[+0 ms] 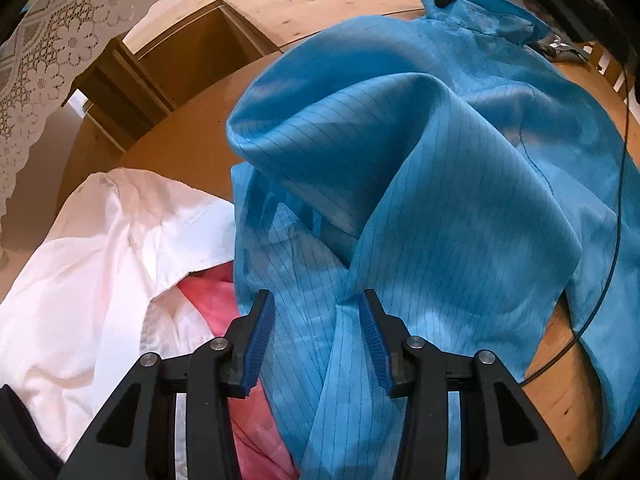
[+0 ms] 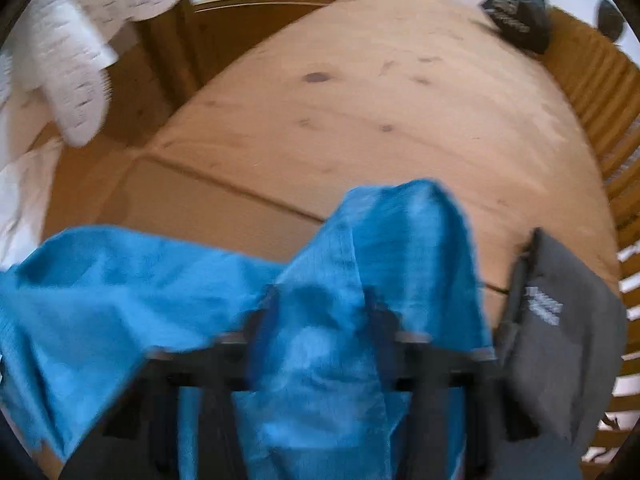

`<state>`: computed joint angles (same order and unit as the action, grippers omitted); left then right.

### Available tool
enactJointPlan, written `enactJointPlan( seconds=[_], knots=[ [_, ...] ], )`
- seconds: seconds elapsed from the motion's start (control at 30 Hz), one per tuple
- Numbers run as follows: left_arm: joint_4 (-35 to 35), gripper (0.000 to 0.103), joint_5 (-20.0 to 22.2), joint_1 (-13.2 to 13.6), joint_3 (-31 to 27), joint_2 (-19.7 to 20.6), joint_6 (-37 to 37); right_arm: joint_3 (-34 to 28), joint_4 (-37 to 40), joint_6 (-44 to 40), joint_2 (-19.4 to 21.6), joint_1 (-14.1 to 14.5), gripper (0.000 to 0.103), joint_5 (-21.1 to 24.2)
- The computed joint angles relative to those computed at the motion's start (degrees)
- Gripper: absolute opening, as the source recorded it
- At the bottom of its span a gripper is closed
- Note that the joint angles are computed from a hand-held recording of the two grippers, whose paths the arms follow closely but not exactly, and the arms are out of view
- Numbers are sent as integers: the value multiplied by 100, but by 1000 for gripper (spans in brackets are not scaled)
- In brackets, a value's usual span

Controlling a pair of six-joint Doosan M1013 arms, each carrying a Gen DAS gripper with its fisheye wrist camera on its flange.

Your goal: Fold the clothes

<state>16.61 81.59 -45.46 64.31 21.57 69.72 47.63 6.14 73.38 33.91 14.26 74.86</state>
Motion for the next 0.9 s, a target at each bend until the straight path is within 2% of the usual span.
enactJointPlan(
  seconds=[0.13,0.23,0.3,0.37,0.47,0.5,0.57,0.67,0.7,0.77,0.83,0.87,0.9],
  knots=[
    [20,43,35,2,-23,23,31,47,-471,-164,-111,34,2,-240],
    [6,43,61,7,-41,52,31,-56,-1013,355,-135,-26,2,-703],
    [-7,43,85,9,-61,82,42,-220,-1259,717,-14,-75,2,-747],
    [-18,43,121,9,-89,121,49,-330,-1305,647,140,-87,2,-563],
    [10,43,206,-2,-153,178,93,-176,-2190,694,206,72,18,-516],
    [30,43,237,-7,-178,192,106,-102,-2325,710,164,86,20,-581],
    [74,43,248,-19,-209,174,106,103,-2488,960,-49,75,22,-866],
    [187,43,173,-57,-174,24,23,507,-2899,1476,-441,90,35,-1392],
    [229,42,125,-74,-135,-59,-35,743,-2863,1500,-653,98,39,-1602],
    [330,42,77,-135,14,-297,-167,1080,-2129,972,-987,66,41,-1619],
    [504,44,169,-235,194,-554,-338,1311,-856,67,-1220,-24,41,-1082],
    [581,45,207,-229,317,-694,-389,1475,-298,-303,-1327,-42,41,-665],
    [599,47,277,-266,440,-828,-507,1618,-40,-494,-1397,-45,41,-449]
  ],
)
